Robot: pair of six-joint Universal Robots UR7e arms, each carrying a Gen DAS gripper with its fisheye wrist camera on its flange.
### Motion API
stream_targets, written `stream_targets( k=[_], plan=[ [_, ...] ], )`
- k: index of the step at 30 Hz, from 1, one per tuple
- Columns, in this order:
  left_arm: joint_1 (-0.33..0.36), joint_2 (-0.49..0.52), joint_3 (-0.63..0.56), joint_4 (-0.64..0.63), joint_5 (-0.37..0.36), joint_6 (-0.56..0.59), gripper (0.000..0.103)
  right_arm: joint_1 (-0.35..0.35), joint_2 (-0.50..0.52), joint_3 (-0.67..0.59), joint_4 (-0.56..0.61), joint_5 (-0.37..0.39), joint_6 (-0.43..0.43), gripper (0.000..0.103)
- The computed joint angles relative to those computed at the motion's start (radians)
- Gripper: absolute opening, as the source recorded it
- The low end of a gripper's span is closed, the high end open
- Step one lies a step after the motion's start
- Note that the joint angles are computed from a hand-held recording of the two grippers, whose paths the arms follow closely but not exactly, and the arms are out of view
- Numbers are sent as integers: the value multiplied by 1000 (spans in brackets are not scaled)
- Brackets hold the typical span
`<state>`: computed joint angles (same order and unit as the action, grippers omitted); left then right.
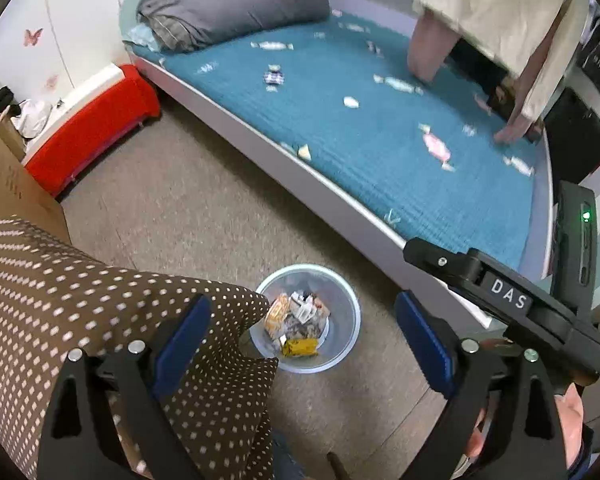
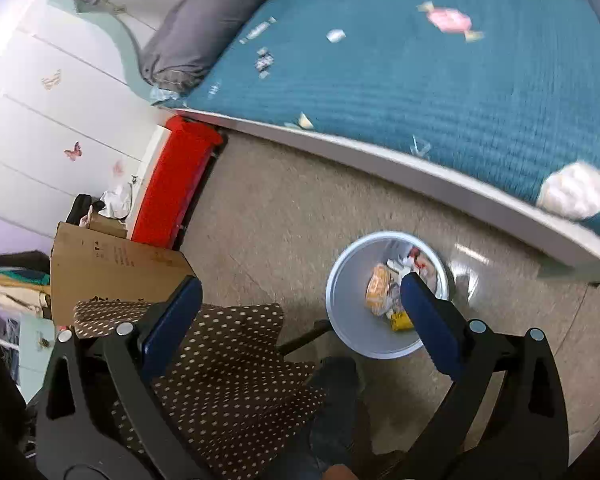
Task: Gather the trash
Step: 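Carry box and wrapper over the bin and open both grippers, then move both grippers back over the table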
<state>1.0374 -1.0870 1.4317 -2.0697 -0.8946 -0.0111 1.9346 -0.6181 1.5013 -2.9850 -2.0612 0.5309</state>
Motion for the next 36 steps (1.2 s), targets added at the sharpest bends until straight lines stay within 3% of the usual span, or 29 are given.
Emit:
stream_targets(
  k=[7,14,18,22,27,32,36],
  plan=[
    [-48,-129,89,-102,15,16,91,116,-14,-36,-13,-110,-57,97],
    [-98,-284,173,-197,53,28,93,267,55,-173,-1,-285,-220,97],
    [-124,-364,216,-251,102,46,93,327,116,-259,-2,-341,-336,97],
    [-148,-449,261,-333,187,91,93,373,162,-327,0,-327,-409,97],
    [-173,-532,336,-546,316,225,93,411,217,-420,52,-223,-463,97],
    [-157,-609,327,-488,365,203,93,440,298,-535,92,-159,-527,97],
    [-133,-652,319,-462,421,208,93,460,380,-665,192,-94,-575,97]
  ],
)
